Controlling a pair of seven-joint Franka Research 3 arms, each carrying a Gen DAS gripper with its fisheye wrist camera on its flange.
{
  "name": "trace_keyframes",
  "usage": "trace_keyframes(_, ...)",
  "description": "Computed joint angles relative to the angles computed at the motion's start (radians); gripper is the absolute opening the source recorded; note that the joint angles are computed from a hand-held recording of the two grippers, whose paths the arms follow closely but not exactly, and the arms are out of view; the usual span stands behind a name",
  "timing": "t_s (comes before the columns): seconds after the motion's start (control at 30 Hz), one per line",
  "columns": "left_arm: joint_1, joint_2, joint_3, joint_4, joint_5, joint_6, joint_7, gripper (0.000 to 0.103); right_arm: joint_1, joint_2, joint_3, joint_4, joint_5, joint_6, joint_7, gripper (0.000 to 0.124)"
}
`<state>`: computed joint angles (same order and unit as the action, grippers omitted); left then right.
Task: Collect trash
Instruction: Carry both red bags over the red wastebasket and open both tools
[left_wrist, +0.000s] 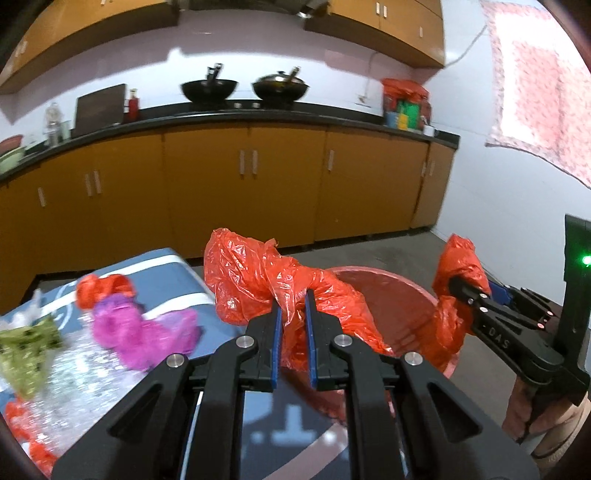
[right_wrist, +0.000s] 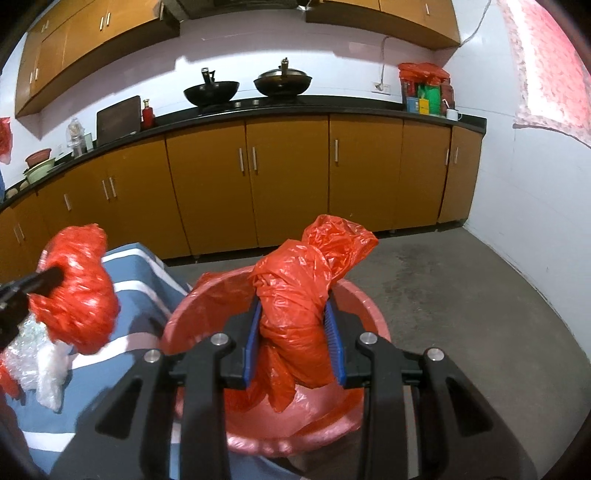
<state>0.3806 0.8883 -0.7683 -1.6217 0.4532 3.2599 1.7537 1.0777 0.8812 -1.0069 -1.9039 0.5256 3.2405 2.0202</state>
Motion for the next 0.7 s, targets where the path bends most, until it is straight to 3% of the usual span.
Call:
trace_keyframes(0.3, -0.129, 0.120, 0.002, 0.202, -0.060, -0.138, 0.145, 0.011, -0.144, -0.018, 0.116, 0.067, 0.020, 0.062, -0.077, 0.034)
trace_keyframes(0.43, -0.194, 0.140, 0.052, 0.277, -0.116, -0.198, 0.167, 0.015, -0.212, -0.029, 0.182, 0.099, 0.046, 0.079, -0.133, 0.041)
trace_keyframes(0.57, -0.228, 0.140, 0.092, 0.307, -0.174, -0.215, 0.178, 0.041, -0.244, -0.046, 0.227, 0.096, 0.089, 0.102, -0.174, 0.053)
trace_keyframes(0.7, -0.251, 0.116, 0.146, 0.305, -0.235, -0.212, 0.171, 0.042, -0.228, -0.040, 0.218, 0.093, 0.139, 0.092, -0.210, 0.054)
